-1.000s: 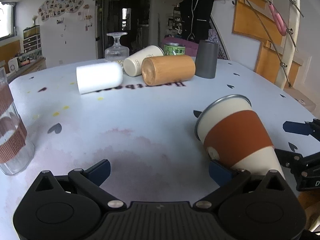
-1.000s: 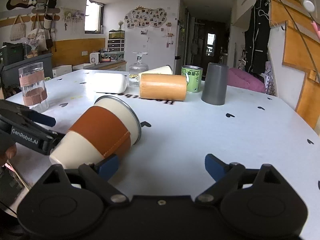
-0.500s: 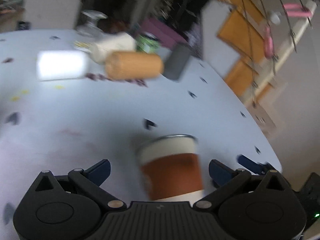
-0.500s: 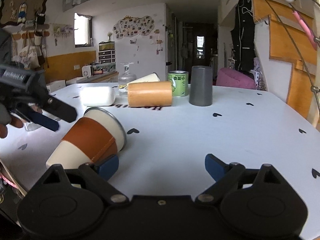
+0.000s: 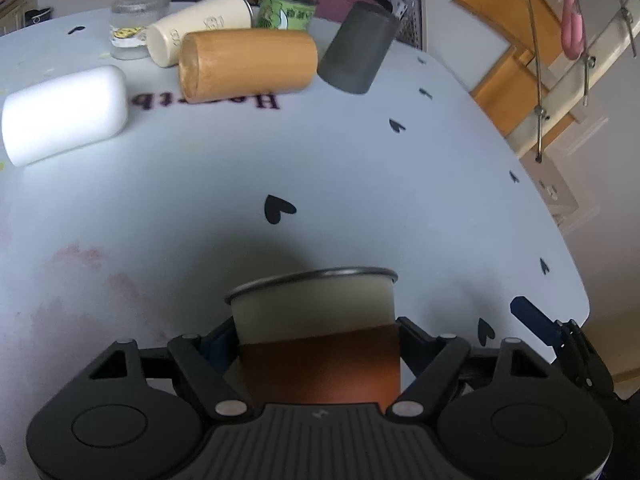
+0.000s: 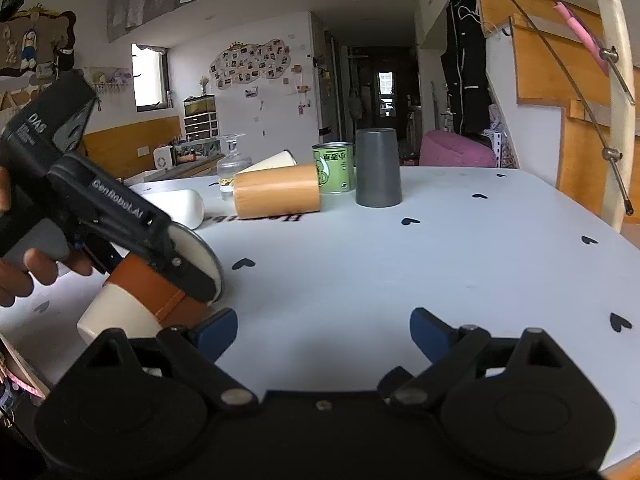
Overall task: Flip cup upright
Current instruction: 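Grasp the cup body with the left gripper while the right gripper releases it, then rotate the cup upright with the left gripper and lower it beside the glass mug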
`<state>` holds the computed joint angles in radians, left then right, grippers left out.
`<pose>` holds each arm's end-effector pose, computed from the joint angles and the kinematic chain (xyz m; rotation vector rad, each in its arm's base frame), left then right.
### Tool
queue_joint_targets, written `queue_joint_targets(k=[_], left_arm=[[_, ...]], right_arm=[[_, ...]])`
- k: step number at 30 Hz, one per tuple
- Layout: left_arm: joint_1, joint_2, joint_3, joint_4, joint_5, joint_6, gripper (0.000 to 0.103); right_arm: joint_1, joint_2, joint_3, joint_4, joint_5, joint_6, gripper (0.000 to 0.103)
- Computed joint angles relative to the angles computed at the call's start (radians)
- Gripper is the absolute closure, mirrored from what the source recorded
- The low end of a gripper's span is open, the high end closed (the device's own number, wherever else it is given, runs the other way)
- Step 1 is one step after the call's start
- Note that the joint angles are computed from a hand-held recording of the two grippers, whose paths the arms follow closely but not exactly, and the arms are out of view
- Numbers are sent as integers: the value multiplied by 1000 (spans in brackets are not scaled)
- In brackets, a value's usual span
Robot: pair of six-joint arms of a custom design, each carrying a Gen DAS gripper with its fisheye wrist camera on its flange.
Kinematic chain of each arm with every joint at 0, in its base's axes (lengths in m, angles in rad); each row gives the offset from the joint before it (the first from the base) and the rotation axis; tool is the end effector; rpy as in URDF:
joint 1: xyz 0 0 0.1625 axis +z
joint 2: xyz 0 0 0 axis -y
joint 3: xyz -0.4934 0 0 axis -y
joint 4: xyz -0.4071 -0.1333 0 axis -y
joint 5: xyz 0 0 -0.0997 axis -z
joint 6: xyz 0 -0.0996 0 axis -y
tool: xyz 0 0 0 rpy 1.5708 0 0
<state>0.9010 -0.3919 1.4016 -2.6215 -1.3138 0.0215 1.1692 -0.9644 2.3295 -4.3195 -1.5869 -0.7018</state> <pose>-0.3575 -0.7070 -0.0859 0.9773 2.7366 -0.1761 -0.0667 -0.4940 0.2488 0.2866 -1.9842 1.4058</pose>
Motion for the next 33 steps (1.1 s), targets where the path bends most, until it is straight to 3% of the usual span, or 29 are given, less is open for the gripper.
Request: queue_joint_targets(k=[9,13,18,20,24,27,31,33], left_arm=[[-29,-57,194,-446,172,151,23],[-42,-38,231,-661,294,269,23],[-33,-4,236,-857,372,400,23],[-25,4,234,-882,385,415,23],[-9,21,248,-998,343,463,21],[-3,29,266,-1040,324,468,15],[4,28,296,-1047,327,427,15],[5,36,298,-1059,348,426,21]], right_arm=[[9,4,-3,22,12,-18,9],[19,7,-5,30,12,-35,9],[31,12,-8,36,4,-50,9],[32,13,-8,37,5,-55,9],[37,17,-12,39,-3,-58,9],[38,19,-11,38,-2,-64,9],[38,20,-9,37,-5,-67,9],[39,20,-10,39,-7,-66,9]])
